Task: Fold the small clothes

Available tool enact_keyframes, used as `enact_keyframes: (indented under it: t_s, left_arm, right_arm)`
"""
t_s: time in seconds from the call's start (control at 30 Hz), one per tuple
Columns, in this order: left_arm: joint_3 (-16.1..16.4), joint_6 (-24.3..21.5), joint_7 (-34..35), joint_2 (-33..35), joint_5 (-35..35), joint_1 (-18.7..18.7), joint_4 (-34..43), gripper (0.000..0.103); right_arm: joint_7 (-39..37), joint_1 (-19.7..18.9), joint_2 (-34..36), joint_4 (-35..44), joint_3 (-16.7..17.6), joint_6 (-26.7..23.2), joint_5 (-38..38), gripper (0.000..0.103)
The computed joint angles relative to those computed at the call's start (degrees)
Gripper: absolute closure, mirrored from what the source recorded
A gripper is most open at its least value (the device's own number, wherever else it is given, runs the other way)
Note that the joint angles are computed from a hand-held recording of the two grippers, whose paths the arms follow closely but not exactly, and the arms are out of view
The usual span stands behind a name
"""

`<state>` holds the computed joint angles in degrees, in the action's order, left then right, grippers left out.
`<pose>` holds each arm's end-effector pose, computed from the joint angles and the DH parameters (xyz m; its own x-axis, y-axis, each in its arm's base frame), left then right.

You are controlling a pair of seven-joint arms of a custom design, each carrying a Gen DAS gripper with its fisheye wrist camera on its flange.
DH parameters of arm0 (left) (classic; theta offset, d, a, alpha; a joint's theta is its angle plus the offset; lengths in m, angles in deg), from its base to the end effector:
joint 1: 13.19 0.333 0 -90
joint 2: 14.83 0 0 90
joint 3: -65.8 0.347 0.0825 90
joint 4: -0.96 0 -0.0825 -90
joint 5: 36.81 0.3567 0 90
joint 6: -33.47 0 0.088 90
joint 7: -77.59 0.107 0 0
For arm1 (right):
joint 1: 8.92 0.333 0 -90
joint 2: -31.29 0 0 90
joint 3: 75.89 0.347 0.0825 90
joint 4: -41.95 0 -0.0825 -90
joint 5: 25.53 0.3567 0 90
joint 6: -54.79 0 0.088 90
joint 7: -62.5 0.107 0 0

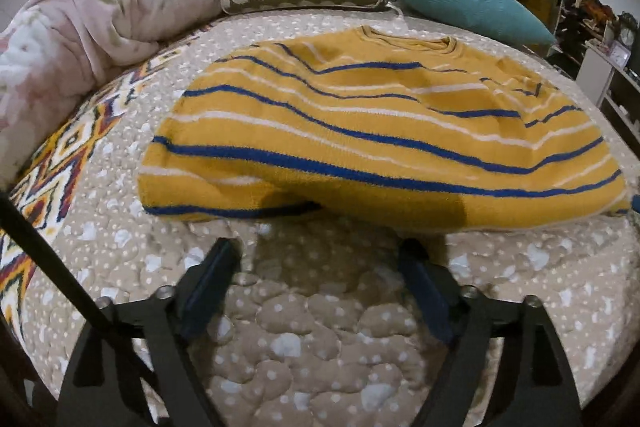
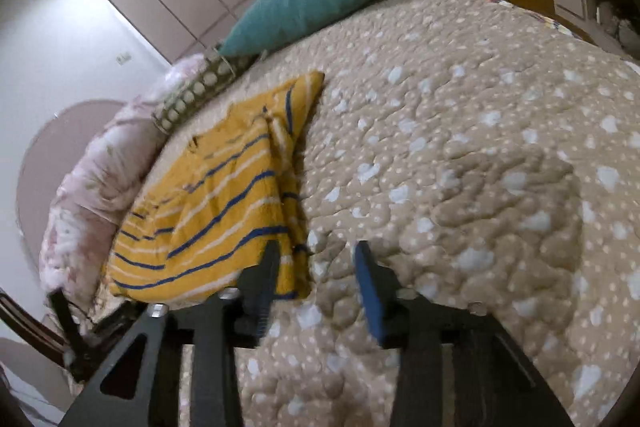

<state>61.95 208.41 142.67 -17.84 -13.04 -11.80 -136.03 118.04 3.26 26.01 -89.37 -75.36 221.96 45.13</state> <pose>0.5083 -0.0538 0.4675 -0.0032 -0.9999 -0.0160 -0.7498 0.0130 -0.6615 0.5001 0.0529 0.4867 -0.0679 -0.8293 -0.5546 -0.7292 0.4206 -0.5398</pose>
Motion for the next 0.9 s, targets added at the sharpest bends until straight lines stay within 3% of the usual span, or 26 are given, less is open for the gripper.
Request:
enact_keyframes:
  t_s: [0.03,0.13,0.3,0.53,0.9]
  left_arm:
    - [0.2,0.7,-2.0,-0.2,2.0,0.1,-0.4,0.014]
    - [0.7,2.8,0.7,-0.2,-1.6,-0.3,-1.4,0.013]
    - [-0.5,6.4,-7.0,-0.1,7.2,2.8,-2.2,0.013]
    - [-1.3,8.8,-15.6,0.2,17.2,5.4,-2.0,0.013]
    - [0.3,9.2,-13.7,0.0,15.3,3.5,-2.6,0.013]
  right_arm:
    - [-5.8,0.5,-0.9,-0.2,-1.0,-2.0,7.4,0.049]
    - [-13.2,0.1,-2.1,-0.9,-2.0,-7.9,17.8,0.045]
    - [-14.8,0.1,-2.0,-1.5,-0.3,-10.0,22.4,0.044]
    - [-13.8,1.3,0.1,0.5,1.5,-5.7,22.5,0.037]
    - [-11.3,2.0,7.2,8.5,2.6,-3.8,20.4,0.026]
